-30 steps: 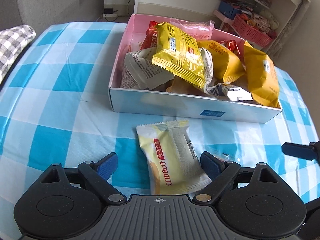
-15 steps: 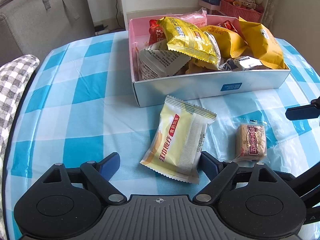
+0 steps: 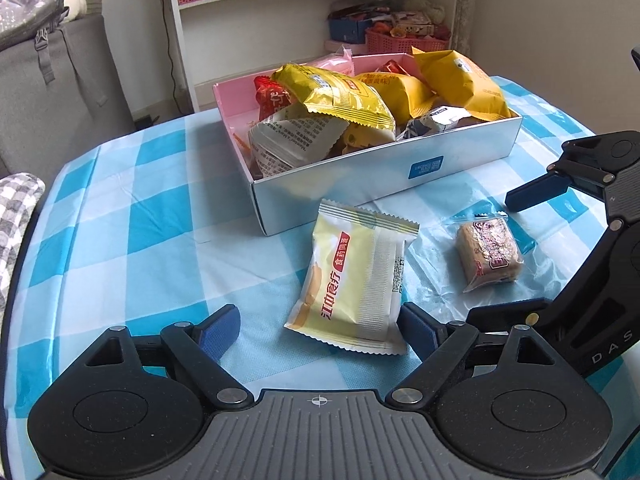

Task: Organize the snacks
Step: 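Grasp the brown beef-cake packet with the right gripper while the left grasps the cream wafer packet, then carry both packets over the pink box and open both grippers to drop them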

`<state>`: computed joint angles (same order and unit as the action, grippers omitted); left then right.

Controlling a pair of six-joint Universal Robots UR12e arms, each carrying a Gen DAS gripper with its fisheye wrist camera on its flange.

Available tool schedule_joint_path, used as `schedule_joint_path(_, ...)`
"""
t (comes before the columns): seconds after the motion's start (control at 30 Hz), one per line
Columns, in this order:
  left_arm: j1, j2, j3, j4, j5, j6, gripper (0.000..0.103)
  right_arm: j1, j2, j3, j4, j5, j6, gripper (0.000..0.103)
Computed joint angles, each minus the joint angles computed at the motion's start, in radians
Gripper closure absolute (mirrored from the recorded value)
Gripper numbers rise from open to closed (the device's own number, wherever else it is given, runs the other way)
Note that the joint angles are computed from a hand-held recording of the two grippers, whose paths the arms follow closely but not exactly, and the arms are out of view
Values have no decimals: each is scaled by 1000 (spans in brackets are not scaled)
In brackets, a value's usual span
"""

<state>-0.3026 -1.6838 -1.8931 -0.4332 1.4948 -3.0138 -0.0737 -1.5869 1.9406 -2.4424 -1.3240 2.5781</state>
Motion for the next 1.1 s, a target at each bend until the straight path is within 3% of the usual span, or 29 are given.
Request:
schedule_joint_path(0.27,8,-4,-19,63,-33,18,15,-13,1,25,-69,58,-19,4)
schedule_joint_path(0.37,10,-5,-17,62,-42,21,17,-14,-1,22,-59,70,-43,13)
schedule_joint_path(0.5,11,-4,-14,63,-50,9,31,-11,-5,17,-44,85,-80,31)
schedule_joint_path(0.67,15,-4,-9,58,-59,-13,52,-11,-7,8,-11,102,-104,45)
schedule_joint_path(0.77,20,-2,-6,50,-72,-36,58,-10,-7,5,-11,100,-113,55)
schedule_joint_path(1.1,29,11,-7,37,-95,-52,58,-20,-14,4,-26,90,-102,56)
